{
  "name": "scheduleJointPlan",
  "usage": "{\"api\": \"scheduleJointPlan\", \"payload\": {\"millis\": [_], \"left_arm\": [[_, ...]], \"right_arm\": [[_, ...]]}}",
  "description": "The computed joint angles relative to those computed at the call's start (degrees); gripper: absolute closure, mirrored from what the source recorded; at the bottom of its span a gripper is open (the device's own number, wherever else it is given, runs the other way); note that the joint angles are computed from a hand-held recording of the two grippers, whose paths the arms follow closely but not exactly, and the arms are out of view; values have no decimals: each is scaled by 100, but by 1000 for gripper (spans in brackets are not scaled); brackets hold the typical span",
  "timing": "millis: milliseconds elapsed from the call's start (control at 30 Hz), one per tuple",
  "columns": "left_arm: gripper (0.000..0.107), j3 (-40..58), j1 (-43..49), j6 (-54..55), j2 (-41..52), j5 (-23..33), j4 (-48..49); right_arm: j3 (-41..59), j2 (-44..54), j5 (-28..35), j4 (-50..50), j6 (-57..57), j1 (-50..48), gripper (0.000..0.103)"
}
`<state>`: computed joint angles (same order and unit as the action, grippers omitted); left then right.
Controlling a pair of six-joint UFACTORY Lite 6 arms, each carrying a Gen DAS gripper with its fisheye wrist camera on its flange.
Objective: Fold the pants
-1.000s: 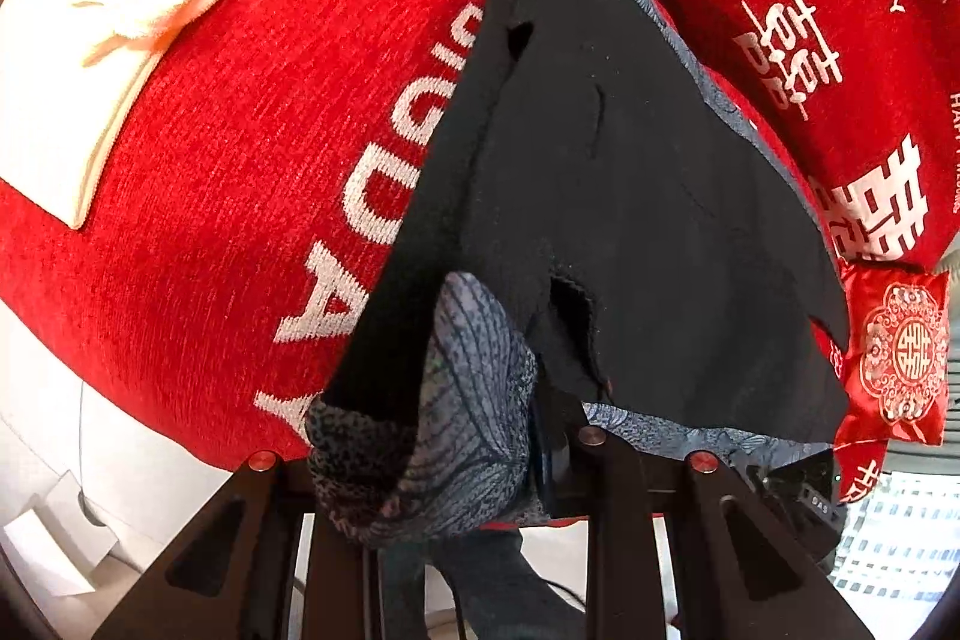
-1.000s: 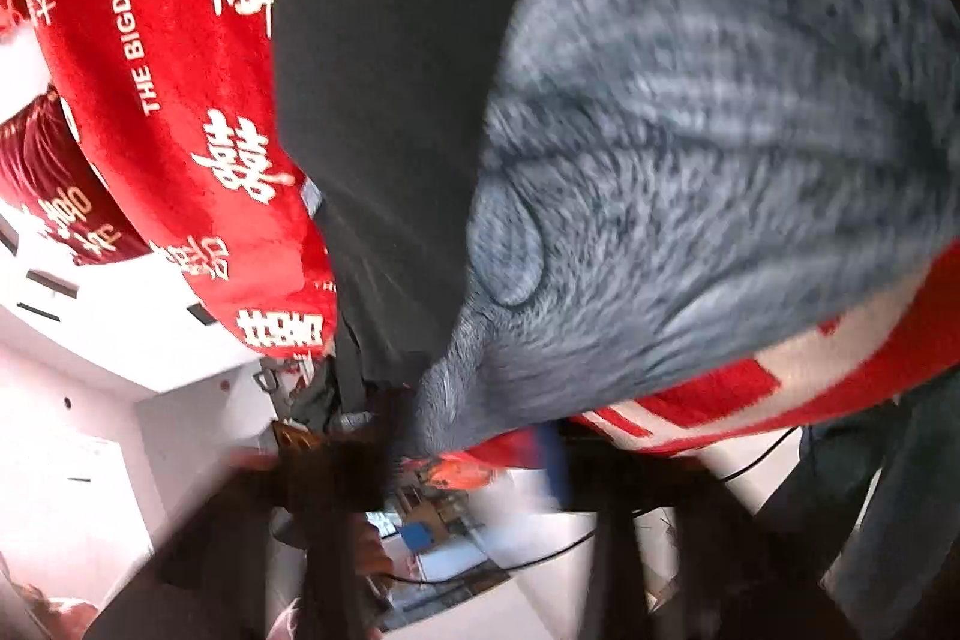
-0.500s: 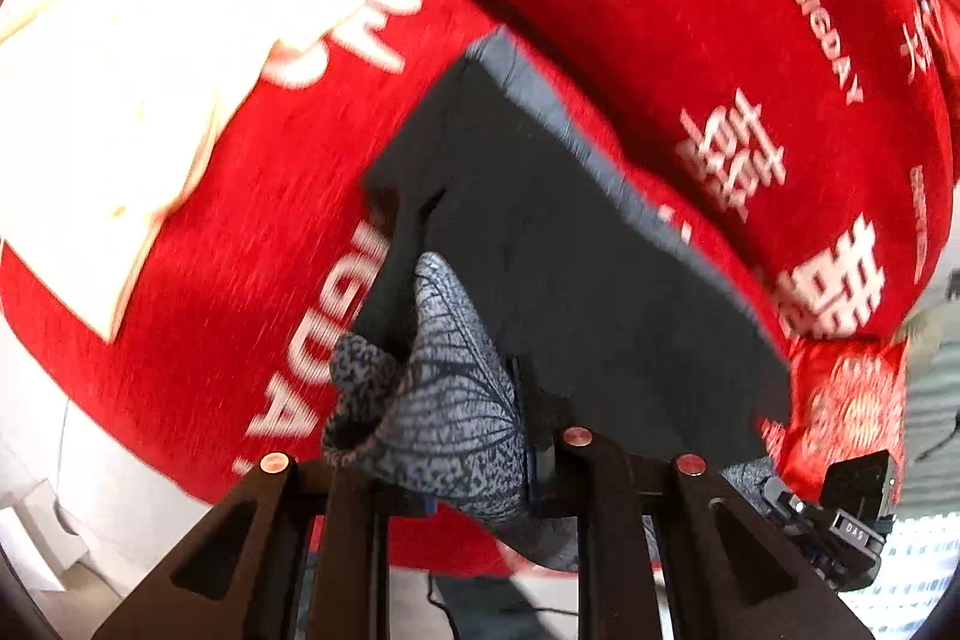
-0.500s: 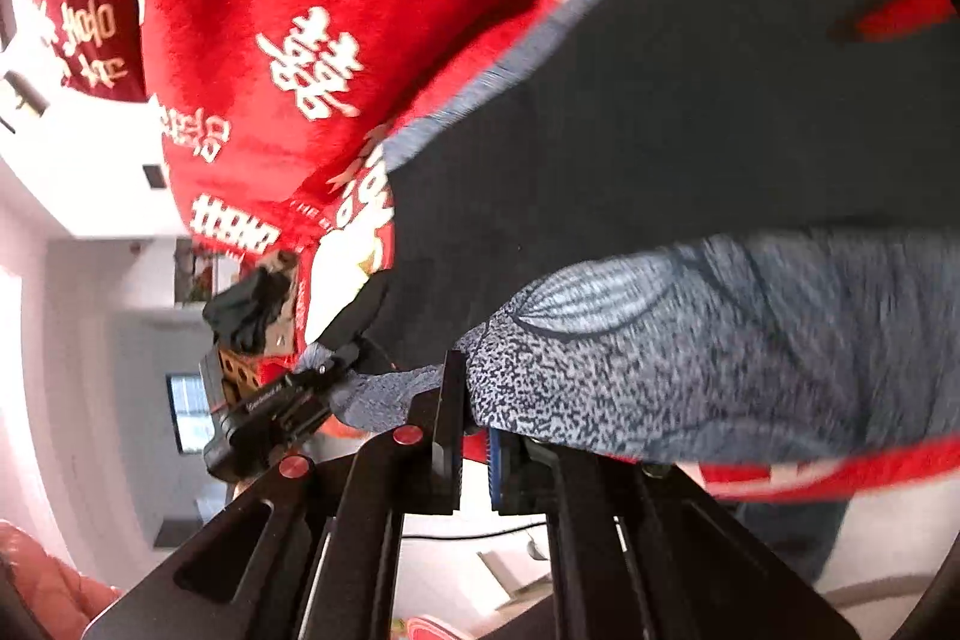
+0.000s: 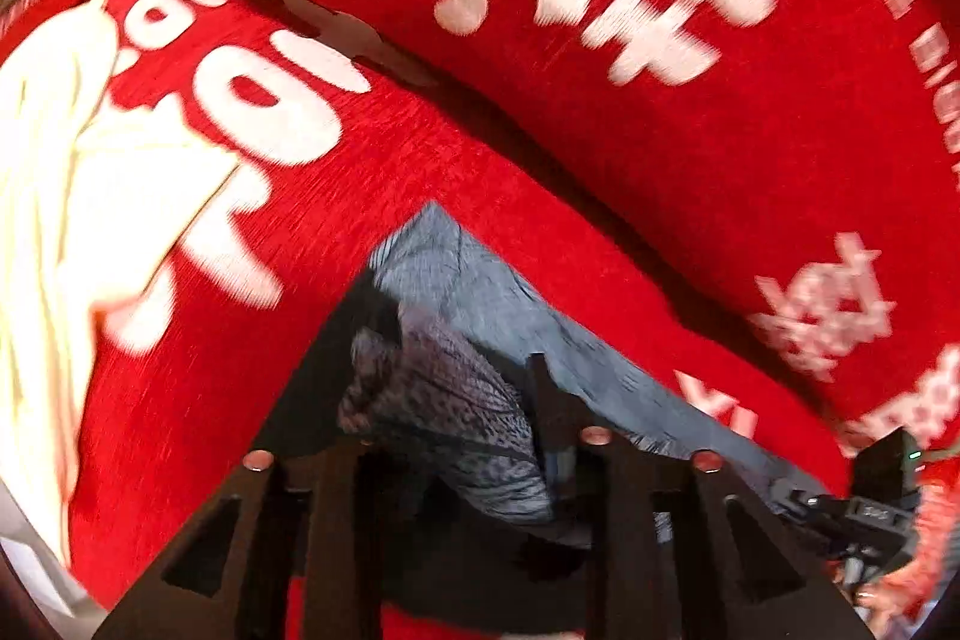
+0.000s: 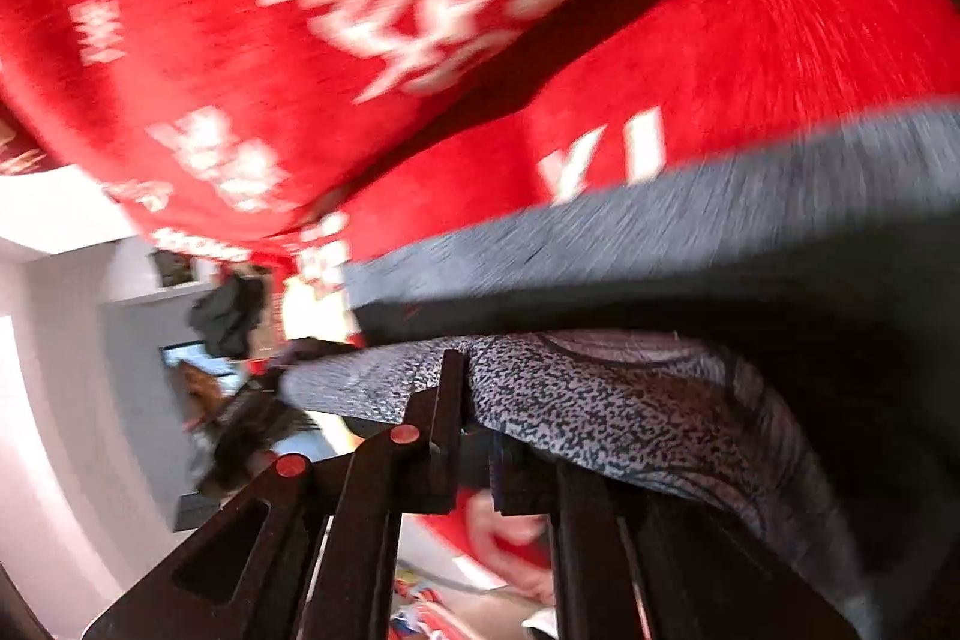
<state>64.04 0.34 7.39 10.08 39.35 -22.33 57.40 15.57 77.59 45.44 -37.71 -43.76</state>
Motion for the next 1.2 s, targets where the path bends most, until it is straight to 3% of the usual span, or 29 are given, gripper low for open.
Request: {"api": "scheduleJointPlan", "payload": {"millis": [133, 233, 267, 300, 333, 367, 467, 533, 567, 600, 767, 867, 933, 1033, 1067, 1100, 1200], "left_arm": [[73, 94, -276, -545, 632, -531, 492], [73, 189, -168, -563, 469, -200, 539], [73, 213, -118, -580, 341, -62, 574], [73, 236, -26, -538, 130, 156, 581], [65, 256, 75, -499, -101, 388, 602], [50, 249, 97, -634, -294, 477, 784], [44, 196, 289, -929, -1023, 652, 1422], [44, 198, 387, -869, -1178, 825, 1491], [44, 134, 316, -882, -1221, 861, 1547], [44, 79, 181, -865, -1126, 816, 1603], [44, -203, -833, -1465, -406, 5, 2054], [44, -228, -1231, -2345, 361, -488, 2844], [42, -323, -1407, -2797, 299, -614, 3282], [43, -300, -1749, -2677, -7, -217, 3441], [43, -372, -1895, -2635, -178, -154, 3434], [43, -430, -2112, -2531, -358, -40, 3293], [43, -486, -2829, -2395, -604, 199, 2701]], "right_arm": [[495, 1123, -701, -24, -315, 455, 94], [677, 1256, -669, -27, -273, 579, 91], [735, 1218, -567, -74, -260, 595, 81], [770, 1130, -455, -115, -253, 623, 58], [777, 978, -319, -189, -298, 621, 44], [793, 687, -102, -211, -352, 633, 26], [754, -130, 50, -368, -386, 698, 25], [741, -451, 304, -305, -405, 771, 39], [724, -503, 400, -245, -443, 845, 54], [709, -536, 388, -254, -434, 1012, 58], [707, -150, -683, -347, -343, 2426, 58], [799, 331, -1771, -1108, 34, 2981, 58], [907, 619, -1862, -1167, 124, 2803, 66], [838, 107, -1322, -968, -114, 1892, 53], [783, -232, -1164, -1181, -191, 1530, 40], [766, -497, -1081, -1465, -188, 1298, 35], [432, -1309, -918, -2643, -405, 751, 33]]}}
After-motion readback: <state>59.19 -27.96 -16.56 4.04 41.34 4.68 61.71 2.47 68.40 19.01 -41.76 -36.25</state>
